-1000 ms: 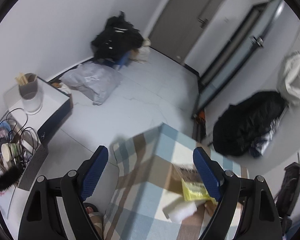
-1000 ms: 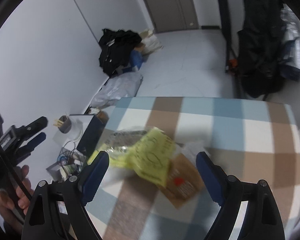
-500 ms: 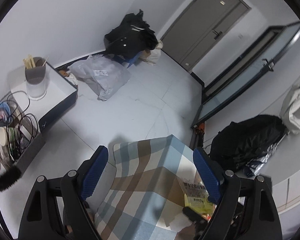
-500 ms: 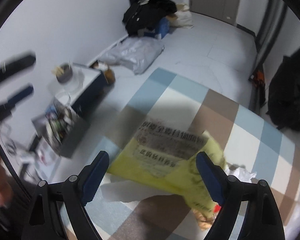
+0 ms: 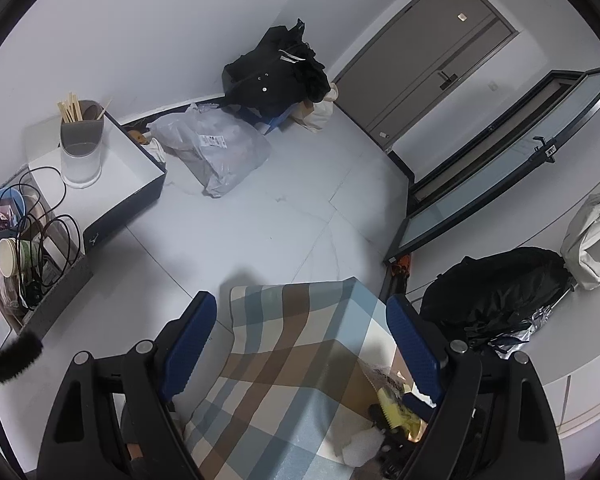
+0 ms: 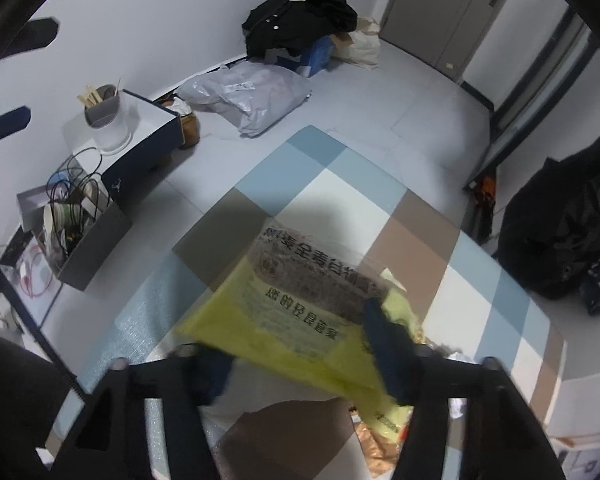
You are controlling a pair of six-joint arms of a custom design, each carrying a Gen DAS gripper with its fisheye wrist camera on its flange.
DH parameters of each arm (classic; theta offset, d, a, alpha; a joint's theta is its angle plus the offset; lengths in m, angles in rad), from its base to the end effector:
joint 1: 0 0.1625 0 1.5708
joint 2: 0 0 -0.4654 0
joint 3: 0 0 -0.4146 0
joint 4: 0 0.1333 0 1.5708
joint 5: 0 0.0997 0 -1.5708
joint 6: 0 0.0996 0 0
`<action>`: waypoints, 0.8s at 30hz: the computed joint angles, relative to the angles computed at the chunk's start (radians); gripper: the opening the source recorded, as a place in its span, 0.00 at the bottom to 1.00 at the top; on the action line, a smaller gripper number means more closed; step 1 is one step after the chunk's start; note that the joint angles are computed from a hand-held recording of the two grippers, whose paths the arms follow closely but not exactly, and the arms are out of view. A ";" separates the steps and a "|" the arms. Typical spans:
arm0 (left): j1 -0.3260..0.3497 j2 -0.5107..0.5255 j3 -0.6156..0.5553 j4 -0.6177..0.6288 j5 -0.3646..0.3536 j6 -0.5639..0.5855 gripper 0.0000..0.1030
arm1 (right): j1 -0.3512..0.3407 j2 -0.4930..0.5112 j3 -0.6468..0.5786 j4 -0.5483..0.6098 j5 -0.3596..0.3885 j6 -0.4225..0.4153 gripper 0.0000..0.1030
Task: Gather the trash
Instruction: 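Close the right gripper on the yellow printed snack bag and lift it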
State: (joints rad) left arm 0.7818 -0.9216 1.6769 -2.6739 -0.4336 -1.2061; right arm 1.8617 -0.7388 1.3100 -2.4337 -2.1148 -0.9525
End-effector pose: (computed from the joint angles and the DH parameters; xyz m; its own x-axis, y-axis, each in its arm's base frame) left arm -0.3329 -0.6457 0.2437 -0.8071 -0.5902 0.0141 -0.2436 0.3112 -0.9186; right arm 0.3115 -0.7552 0.1988 -0.2760 -0.8073 0.5217 -0.8620 0.4481 0.2372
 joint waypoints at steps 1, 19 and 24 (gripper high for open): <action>0.000 0.000 0.000 0.000 -0.002 0.000 0.82 | -0.002 0.000 -0.007 0.011 0.005 0.012 0.35; -0.004 0.046 -0.074 0.124 -0.035 0.051 0.82 | -0.064 -0.156 -0.003 0.093 0.294 0.145 0.07; -0.012 0.072 -0.099 0.113 -0.045 0.132 0.82 | -0.097 -0.219 0.012 0.120 0.372 0.203 0.07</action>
State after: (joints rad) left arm 0.7694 -0.8492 1.5783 -2.5613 -0.4788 -1.0744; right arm 1.7648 -0.9579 1.3218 -2.3133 -1.7428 -0.7490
